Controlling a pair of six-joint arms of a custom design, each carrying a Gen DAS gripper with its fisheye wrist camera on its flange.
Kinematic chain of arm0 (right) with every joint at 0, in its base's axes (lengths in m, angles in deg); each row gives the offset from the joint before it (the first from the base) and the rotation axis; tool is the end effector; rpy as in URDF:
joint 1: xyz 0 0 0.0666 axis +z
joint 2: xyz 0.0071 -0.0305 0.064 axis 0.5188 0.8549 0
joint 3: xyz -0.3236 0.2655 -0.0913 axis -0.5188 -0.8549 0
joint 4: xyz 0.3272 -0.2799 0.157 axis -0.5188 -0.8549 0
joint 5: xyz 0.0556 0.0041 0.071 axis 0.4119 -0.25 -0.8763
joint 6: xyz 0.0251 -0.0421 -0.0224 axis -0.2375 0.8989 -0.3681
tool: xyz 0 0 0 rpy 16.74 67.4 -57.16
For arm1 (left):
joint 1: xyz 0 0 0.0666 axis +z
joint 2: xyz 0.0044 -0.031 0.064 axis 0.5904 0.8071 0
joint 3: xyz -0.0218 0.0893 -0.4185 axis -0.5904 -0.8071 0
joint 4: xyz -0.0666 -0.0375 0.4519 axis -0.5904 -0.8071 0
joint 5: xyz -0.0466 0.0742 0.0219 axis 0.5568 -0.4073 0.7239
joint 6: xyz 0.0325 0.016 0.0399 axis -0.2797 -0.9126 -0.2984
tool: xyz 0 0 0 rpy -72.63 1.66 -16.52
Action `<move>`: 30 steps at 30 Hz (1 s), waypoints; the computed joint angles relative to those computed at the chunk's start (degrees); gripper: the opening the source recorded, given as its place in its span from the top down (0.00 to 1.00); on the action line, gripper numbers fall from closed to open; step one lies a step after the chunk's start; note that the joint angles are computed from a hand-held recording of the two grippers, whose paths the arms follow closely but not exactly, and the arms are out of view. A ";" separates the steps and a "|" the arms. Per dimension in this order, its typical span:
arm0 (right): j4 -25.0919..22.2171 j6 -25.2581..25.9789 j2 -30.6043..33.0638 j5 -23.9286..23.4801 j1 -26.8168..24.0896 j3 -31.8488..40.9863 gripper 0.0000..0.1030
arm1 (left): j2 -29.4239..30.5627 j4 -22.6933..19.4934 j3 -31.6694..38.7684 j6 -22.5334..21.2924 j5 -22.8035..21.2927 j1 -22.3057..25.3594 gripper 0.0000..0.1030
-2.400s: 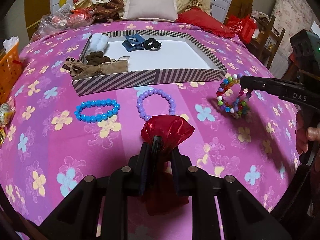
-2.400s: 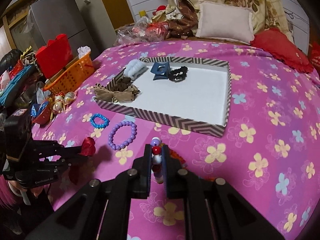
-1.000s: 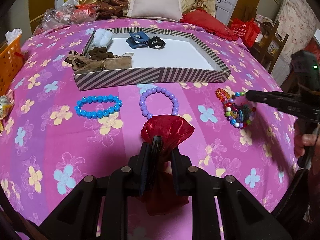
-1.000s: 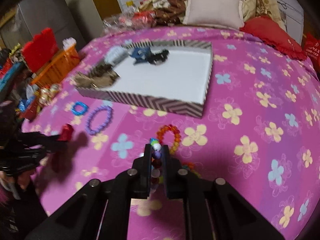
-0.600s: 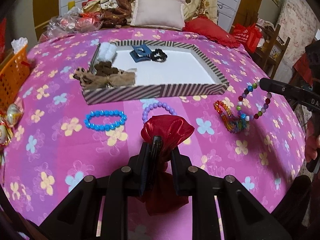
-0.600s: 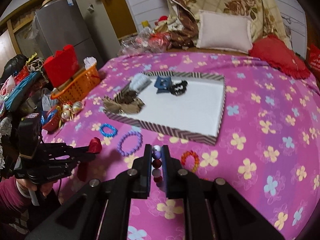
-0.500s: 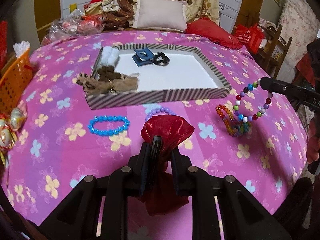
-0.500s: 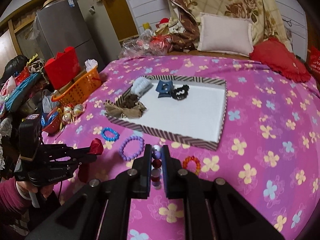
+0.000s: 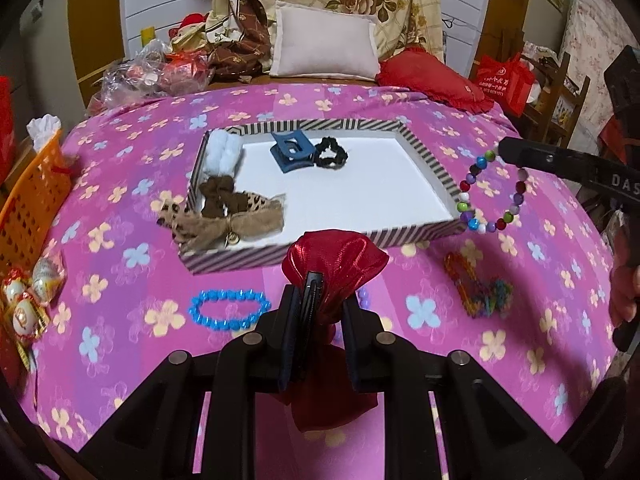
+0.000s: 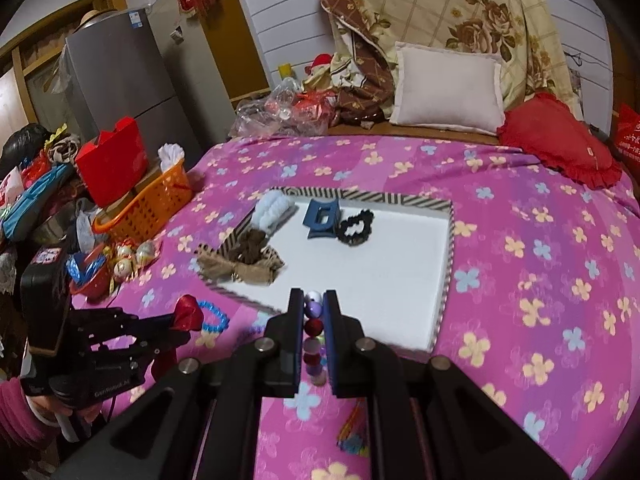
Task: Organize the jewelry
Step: 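Carry red bow into tray with left gripper while right gripper drops bead bracelet there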
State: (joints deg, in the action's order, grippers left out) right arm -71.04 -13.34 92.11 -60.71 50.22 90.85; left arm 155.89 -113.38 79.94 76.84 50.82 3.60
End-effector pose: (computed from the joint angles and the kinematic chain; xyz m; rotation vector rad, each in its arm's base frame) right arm 0.4235 0.1582 0.6217 -0.5515 2.2776 0.5876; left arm 0.3507 -0.2147 0.5949 0.0484 2.4641 -0.1468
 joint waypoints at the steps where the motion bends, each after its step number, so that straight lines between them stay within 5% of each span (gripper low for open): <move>1: 0.08 0.00 0.56 0.18 0.02 0.54 0.91 | 0.27 0.13 0.30 -0.05 0.27 0.24 0.76; 22: 2.90 -3.91 13.65 1.05 3.80 7.25 0.91 | 14.51 0.55 12.10 4.06 10.94 12.56 0.76; 30: -0.73 -5.01 19.66 7.88 2.96 10.25 0.91 | 19.54 -0.01 15.30 4.66 12.11 14.78 0.76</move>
